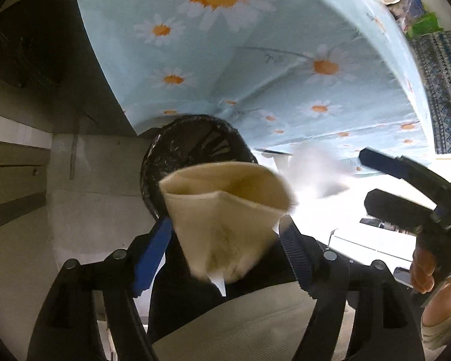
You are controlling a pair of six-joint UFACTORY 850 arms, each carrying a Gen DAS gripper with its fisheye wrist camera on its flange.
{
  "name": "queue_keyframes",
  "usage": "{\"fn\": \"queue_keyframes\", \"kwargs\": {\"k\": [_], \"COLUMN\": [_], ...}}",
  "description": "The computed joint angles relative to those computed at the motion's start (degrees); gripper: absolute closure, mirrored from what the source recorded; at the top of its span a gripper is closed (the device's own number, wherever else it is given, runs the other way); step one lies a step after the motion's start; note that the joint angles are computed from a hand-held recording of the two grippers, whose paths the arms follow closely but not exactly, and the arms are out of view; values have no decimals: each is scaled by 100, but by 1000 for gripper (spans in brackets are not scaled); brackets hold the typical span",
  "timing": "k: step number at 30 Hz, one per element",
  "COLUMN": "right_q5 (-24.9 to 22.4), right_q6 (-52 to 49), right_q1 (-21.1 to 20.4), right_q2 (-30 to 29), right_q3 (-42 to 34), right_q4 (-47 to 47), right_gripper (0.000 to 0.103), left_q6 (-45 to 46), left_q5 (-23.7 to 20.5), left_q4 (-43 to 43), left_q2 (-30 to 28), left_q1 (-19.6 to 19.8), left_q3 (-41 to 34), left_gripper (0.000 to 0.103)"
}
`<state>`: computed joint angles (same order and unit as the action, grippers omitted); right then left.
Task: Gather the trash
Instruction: 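Lower both held cups over the black bin and open both tools, then raise both open tools back over the table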
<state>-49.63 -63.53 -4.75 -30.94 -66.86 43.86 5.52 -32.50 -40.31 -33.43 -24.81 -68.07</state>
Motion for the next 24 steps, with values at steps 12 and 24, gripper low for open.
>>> {"fn": "queue_keyframes", "kwargs": {"k": [12, 24], "right_q5": [-71, 8], "right_q6": [81, 11], "right_q1": [-23, -68], "right_q2": [-6, 232], "right_q3": [-72, 5], "right_q4": [-12, 152], "right_gripper": [22, 22], "left_q6": [-355, -285], "left_q5": [-60, 60], "left_q4": [247, 272], "left_q2": [-20, 270], "left_q1": [66, 104], "left_q3": [-39, -36], "left_gripper": [31, 31]}}
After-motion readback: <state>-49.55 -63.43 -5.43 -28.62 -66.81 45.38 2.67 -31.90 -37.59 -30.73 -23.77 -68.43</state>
